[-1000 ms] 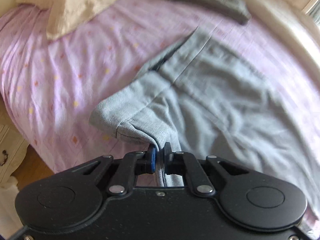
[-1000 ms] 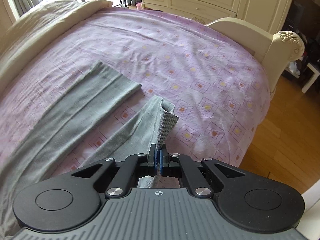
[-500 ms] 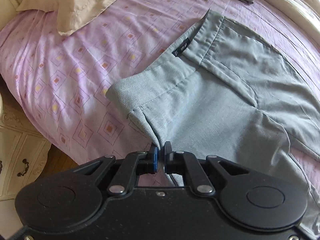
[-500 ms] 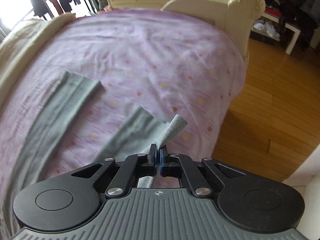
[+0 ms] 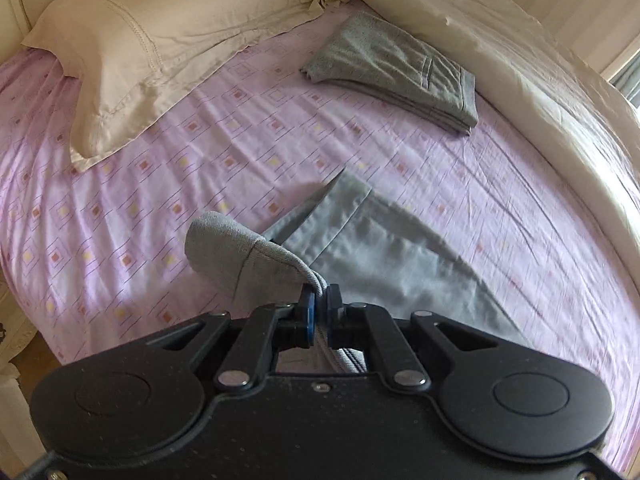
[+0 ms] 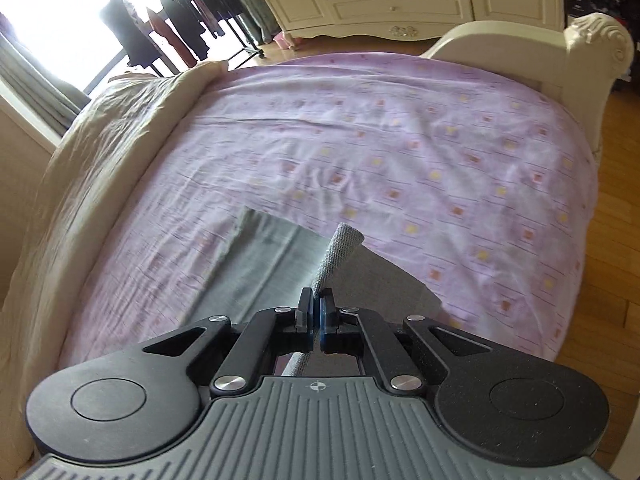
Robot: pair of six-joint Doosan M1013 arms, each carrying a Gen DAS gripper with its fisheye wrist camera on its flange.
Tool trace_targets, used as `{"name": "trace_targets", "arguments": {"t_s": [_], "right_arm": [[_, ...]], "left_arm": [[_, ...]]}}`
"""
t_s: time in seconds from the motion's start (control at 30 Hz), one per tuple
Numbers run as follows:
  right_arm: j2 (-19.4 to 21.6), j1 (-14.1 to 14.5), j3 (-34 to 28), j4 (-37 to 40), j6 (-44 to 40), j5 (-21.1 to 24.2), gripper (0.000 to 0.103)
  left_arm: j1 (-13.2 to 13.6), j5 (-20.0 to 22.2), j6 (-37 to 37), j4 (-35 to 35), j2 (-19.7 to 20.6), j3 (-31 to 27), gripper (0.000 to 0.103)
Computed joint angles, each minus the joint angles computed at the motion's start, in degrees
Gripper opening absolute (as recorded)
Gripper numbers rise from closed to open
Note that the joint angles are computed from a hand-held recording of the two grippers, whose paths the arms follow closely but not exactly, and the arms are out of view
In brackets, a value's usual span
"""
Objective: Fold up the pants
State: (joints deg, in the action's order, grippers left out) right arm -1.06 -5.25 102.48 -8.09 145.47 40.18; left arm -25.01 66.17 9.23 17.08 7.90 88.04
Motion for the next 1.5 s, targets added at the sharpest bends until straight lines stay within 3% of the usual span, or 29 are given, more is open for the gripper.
{"name": "trace_targets", "arguments": {"t_s": [0.27, 0.73, 0.9, 1.13, 1.23, 1.37, 1.5], "right_arm": [[9.7, 0.5, -7.8, 3.3, -1.6, -0.7, 0.003], [21.1, 2.3, -18.6, 2.4, -3.1, 6.5, 0.003], [23.2, 2.9, -20.4, 1.6, -3.3, 8.4, 0.003], [24.4, 2.9, -21.3, 2.0, -5.0, 8.6, 0.003], [24.8, 2.8, -21.6, 2.7, -5.9, 8.5, 0.003], [25.6, 2.6, -22.8, 2.8, -4.5, 11.6, 0.011], [24.0, 3.1, -21.3, -0.5, -2.1, 9.3, 0.013]], "left_arm": [[2.6, 2.1, -3.2, -0.4, 8.5, -6.9, 0.009], [5.0, 10.8, 0.4, -4.4, 19.1, -16.4, 0.009], [5.0, 14.1, 3.3, -4.2, 21.8, -18.6, 0.01], [5.0, 15.6, 3.1, -4.0, 23.2, -19.8, 0.011], [5.1, 16.5, 4.3, -4.0, 23.6, -20.1, 0.025], [5.0, 16.6, 6.6, -3.3, 23.2, -20.1, 0.031], [3.3, 16.8, 8.0, 3.4, 22.3, -19.8, 0.038]]}}
